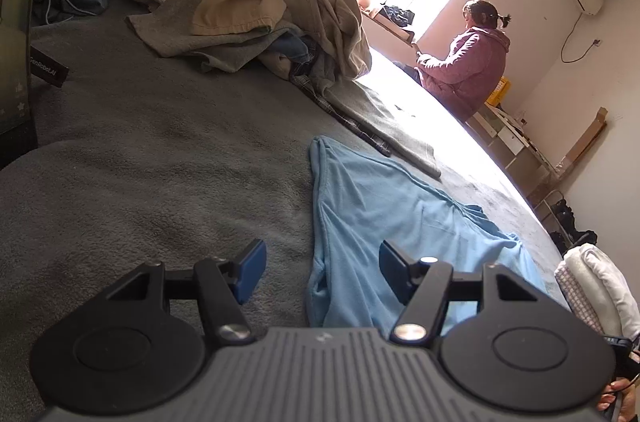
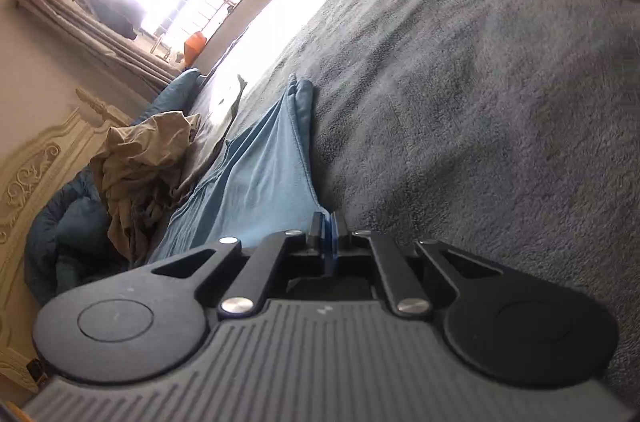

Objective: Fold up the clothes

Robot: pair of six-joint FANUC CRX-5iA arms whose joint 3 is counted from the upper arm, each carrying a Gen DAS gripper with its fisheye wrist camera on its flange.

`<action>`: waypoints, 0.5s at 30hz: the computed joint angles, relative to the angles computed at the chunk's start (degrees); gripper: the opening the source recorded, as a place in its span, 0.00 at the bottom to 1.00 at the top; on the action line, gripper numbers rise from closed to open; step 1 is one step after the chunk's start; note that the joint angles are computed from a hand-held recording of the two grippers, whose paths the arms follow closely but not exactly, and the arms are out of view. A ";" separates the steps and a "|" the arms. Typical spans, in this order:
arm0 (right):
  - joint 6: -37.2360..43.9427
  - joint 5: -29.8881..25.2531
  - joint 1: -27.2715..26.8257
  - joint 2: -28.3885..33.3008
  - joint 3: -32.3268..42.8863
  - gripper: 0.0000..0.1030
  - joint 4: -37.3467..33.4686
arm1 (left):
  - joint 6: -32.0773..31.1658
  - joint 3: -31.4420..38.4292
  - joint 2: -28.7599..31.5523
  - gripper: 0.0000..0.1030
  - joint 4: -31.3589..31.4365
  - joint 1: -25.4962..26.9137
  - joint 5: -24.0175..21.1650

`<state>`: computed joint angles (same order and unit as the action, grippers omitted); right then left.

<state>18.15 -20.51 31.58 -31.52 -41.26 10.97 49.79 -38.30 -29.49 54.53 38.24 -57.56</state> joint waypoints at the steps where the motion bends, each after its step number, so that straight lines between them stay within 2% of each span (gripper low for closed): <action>1: 0.27 0.87 -0.64 -0.26 -0.34 0.03 -2.48 | 1.04 0.53 -0.05 0.62 -1.11 0.91 -1.13; 4: 8.23 3.55 -3.34 -2.56 0.18 0.06 -17.65 | 3.00 0.72 -1.12 0.62 -2.03 3.95 -4.74; 5: 9.04 3.63 -3.58 -3.66 -0.11 0.09 -19.37 | 3.64 0.50 -1.54 0.62 -1.85 5.08 -6.22; 8: 4.49 3.06 -2.01 -6.56 -1.96 0.21 -16.43 | 5.76 -1.30 -2.67 0.62 0.32 8.40 -11.50; 9: 7.07 1.69 -2.03 -6.83 -1.03 0.25 -19.69 | 6.24 -2.02 -2.94 0.62 0.94 8.75 -12.64; 13: 21.65 -4.74 -5.54 -5.08 4.69 0.32 -37.13 | 7.69 -4.87 -2.54 0.62 3.84 5.94 -13.62; 14: 23.32 -5.81 -5.99 -4.58 5.56 0.34 -39.52 | 7.91 -5.33 -2.13 0.62 4.27 4.28 -12.80; 15: 22.66 -5.63 -5.23 -3.83 5.83 0.38 -38.92 | 8.58 -5.56 -1.80 0.62 4.19 2.46 -11.28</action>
<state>40.80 -26.14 26.36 -35.36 -35.43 -27.94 58.38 -43.86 -31.30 58.72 40.69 -68.84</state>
